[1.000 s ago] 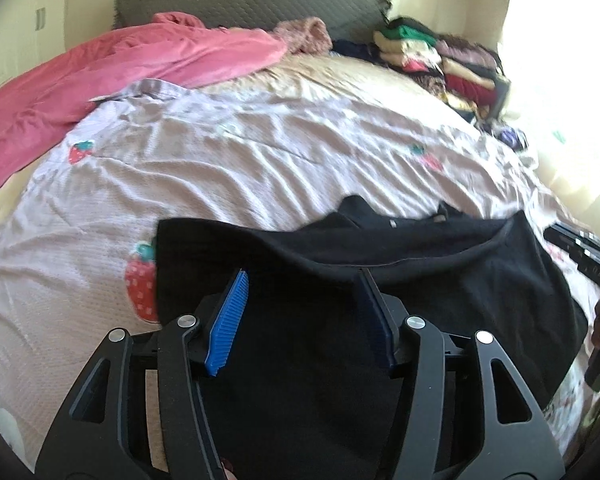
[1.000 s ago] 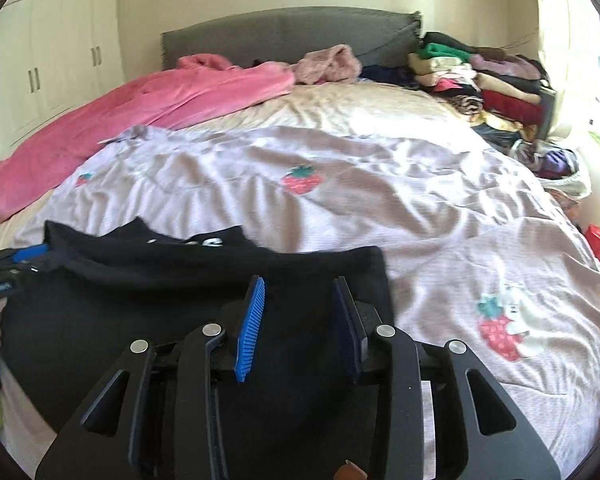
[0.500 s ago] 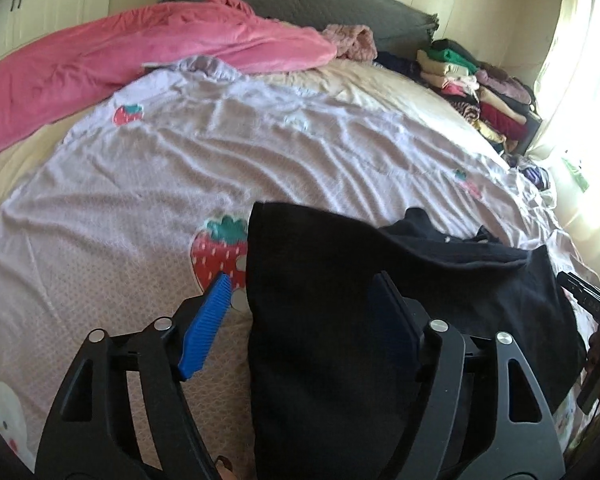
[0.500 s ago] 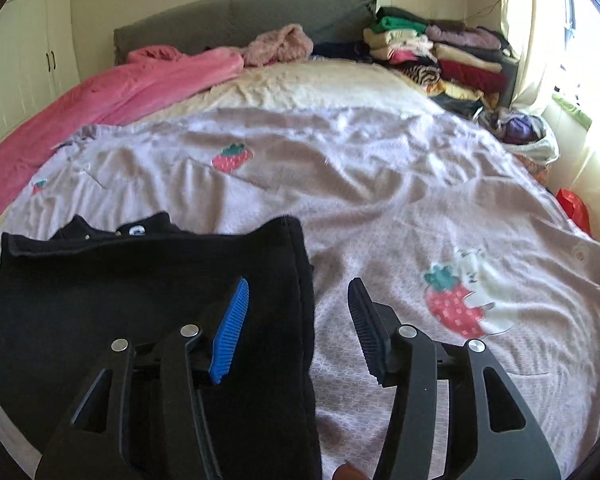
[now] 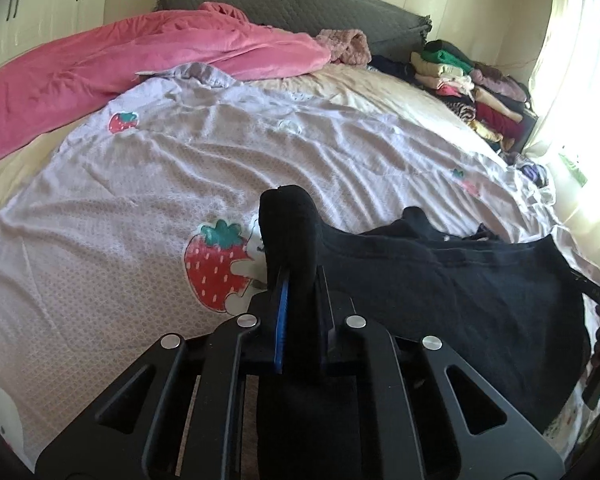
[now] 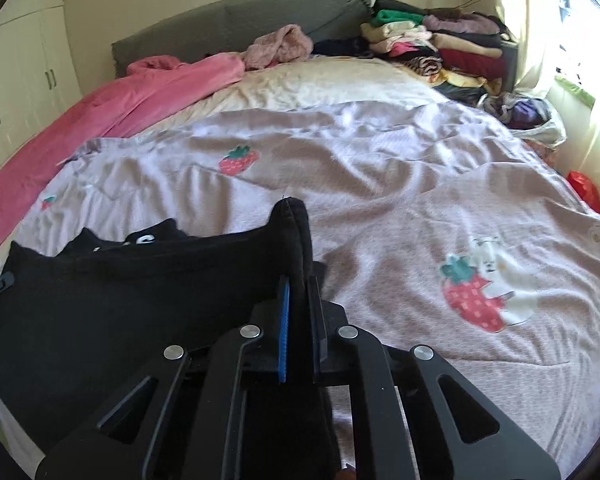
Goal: Fold small clothes
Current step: 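Open both grippers and release the folded edge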
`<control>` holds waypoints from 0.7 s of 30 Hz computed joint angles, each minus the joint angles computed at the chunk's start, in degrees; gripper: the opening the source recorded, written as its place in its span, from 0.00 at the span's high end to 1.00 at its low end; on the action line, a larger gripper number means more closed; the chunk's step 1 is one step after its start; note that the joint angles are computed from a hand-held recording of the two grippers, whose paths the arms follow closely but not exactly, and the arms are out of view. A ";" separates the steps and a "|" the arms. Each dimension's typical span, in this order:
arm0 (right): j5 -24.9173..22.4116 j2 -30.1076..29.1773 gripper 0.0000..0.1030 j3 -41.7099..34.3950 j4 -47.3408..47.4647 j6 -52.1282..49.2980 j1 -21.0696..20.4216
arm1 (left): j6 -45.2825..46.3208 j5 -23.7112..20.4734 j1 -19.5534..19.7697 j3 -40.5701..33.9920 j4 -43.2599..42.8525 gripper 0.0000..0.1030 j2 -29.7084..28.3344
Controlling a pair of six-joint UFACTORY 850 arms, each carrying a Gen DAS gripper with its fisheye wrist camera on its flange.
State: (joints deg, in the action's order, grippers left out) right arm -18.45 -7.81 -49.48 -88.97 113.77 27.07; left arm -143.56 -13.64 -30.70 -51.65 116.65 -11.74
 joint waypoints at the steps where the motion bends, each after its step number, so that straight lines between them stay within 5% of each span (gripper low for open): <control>1: -1.25 -0.86 0.93 -0.59 4.41 -4.19 0.15 | 1.91 -0.03 0.01 -0.27 -1.89 0.95 -0.50; 6: -3.56 -2.92 0.91 -1.94 11.04 -11.74 0.87 | 7.41 0.23 0.26 -0.64 -8.10 0.81 -1.23; 10: -5.77 -2.81 0.79 -1.85 11.04 -11.70 1.54 | 10.38 0.08 0.01 -0.33 -11.03 0.74 -0.36; 15: -6.52 -0.73 0.61 -0.53 7.92 -7.20 2.19 | 10.16 -0.72 -1.34 0.26 -10.32 0.59 1.43; 21: -5.51 3.85 0.57 2.14 0.63 0.05 3.66 | 12.76 -0.85 -3.59 0.81 -11.20 0.49 3.73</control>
